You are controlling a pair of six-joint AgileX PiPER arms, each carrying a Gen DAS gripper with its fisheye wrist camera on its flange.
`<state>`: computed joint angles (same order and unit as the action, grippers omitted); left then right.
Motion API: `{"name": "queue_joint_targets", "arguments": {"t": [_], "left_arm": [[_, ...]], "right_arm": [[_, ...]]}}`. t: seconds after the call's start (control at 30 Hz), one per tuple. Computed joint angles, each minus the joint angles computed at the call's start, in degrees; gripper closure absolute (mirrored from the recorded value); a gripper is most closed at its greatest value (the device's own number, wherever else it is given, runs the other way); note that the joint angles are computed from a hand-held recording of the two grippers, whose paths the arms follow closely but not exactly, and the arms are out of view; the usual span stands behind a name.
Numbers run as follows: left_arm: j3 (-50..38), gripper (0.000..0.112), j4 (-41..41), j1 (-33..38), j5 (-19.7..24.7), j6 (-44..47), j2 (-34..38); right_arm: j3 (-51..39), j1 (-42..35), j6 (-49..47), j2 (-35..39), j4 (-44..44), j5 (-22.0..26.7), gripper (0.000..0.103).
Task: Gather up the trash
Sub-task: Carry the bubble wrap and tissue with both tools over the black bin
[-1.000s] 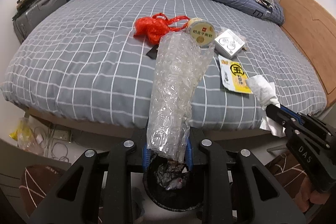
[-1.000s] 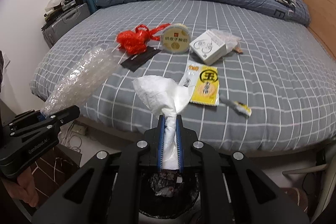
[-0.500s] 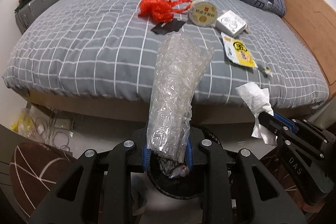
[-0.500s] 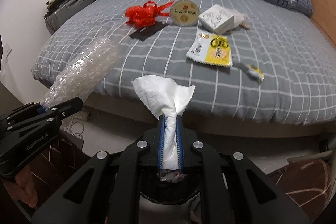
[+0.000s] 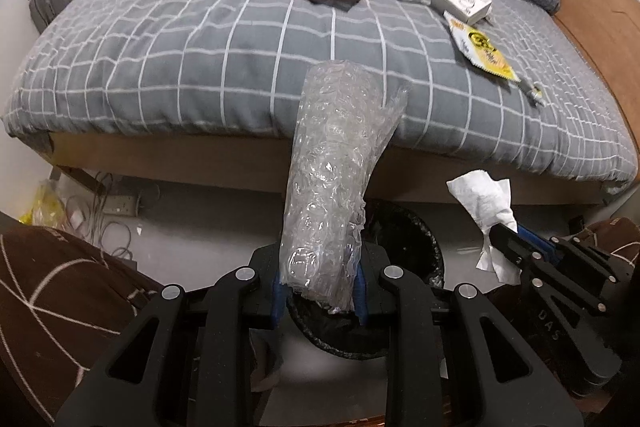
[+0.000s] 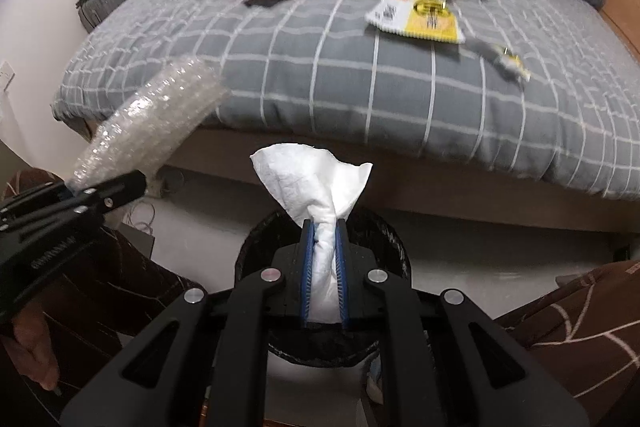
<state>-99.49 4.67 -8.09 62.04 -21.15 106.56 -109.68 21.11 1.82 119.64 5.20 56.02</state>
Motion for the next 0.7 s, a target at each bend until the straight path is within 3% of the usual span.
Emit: {"name": "queue_joint_targets", "arguments": {"t": [0.23,0.37,0.7], "left_arm": [[3.3,0.087,-0.8,0.6,-1.9,-0.1,1.3],[6.7,0.087,0.4,1.3,-6.0,1.0,2.3],[4.2,0.087,-0.5,3.5,-5.5,2.6,9.3]], "right_arm": [[-1.1,0.1,0.7,3.2,-0.2,1.3,0.093],[-3.0,0.8,1.6,6.2,-1.3,2.3,0.093],[-12.1,1.1,1.0,15.8,0.4,8.6,0.093]]}}
